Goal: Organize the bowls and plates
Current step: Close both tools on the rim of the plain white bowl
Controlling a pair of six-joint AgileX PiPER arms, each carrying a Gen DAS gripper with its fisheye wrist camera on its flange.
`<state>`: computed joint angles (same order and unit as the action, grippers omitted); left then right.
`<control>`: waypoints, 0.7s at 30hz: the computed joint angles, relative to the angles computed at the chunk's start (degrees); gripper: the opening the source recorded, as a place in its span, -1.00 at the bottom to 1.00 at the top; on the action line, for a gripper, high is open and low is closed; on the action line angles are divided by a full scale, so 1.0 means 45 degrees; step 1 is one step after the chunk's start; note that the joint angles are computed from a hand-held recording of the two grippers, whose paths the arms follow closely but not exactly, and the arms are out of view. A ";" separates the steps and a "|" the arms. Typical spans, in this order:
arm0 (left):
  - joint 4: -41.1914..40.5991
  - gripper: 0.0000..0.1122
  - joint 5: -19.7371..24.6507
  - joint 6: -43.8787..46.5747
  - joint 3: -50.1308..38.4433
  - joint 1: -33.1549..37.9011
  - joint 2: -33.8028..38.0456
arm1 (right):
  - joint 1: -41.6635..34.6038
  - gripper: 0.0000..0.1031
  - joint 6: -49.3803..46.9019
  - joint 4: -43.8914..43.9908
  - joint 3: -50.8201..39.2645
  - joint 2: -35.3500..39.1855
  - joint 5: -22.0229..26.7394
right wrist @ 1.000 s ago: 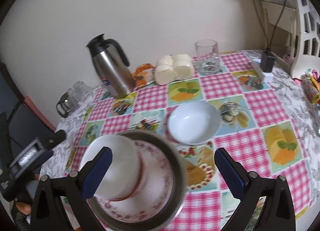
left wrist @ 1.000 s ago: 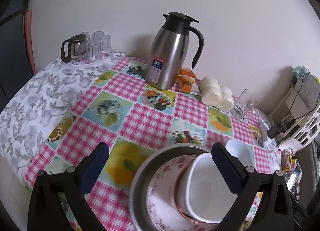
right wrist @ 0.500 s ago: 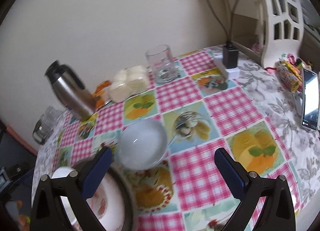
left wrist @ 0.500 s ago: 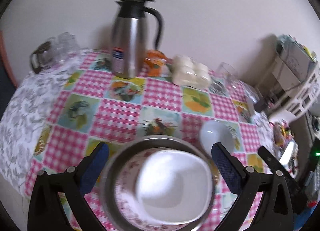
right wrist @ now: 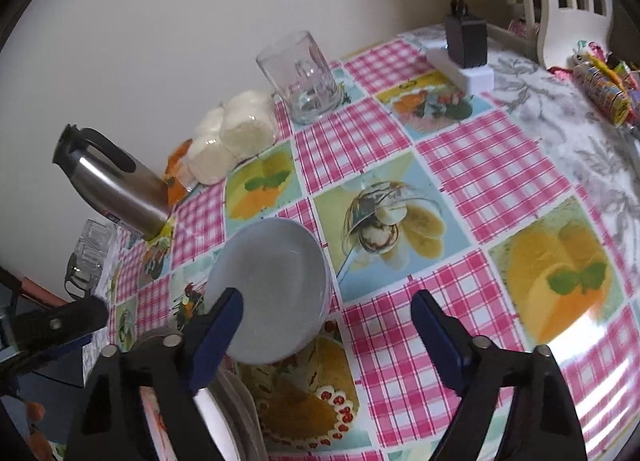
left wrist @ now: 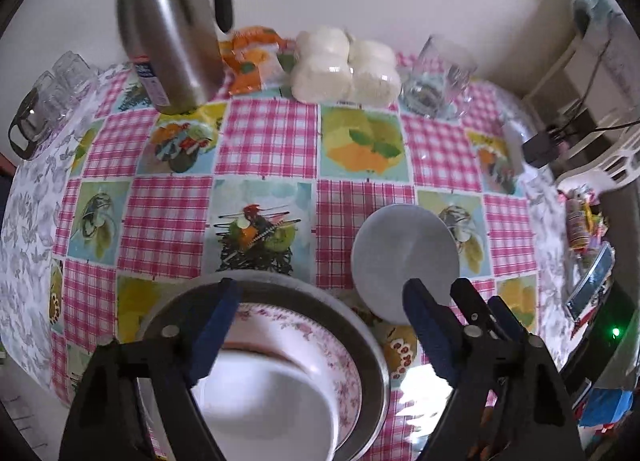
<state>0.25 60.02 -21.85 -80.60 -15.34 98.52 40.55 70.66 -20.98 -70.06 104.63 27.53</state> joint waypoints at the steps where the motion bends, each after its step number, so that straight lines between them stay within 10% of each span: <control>1: 0.0081 0.49 0.0139 -0.0065 -0.0316 -0.0047 0.0344 | -0.0132 0.62 -0.0357 0.0384 -0.0121 0.0189 -0.0085; 21: 0.0694 -0.28 0.1912 -0.1229 -0.4038 -0.0845 0.5106 | -0.1366 -0.28 -0.5113 0.5699 -0.0701 0.1871 -0.0753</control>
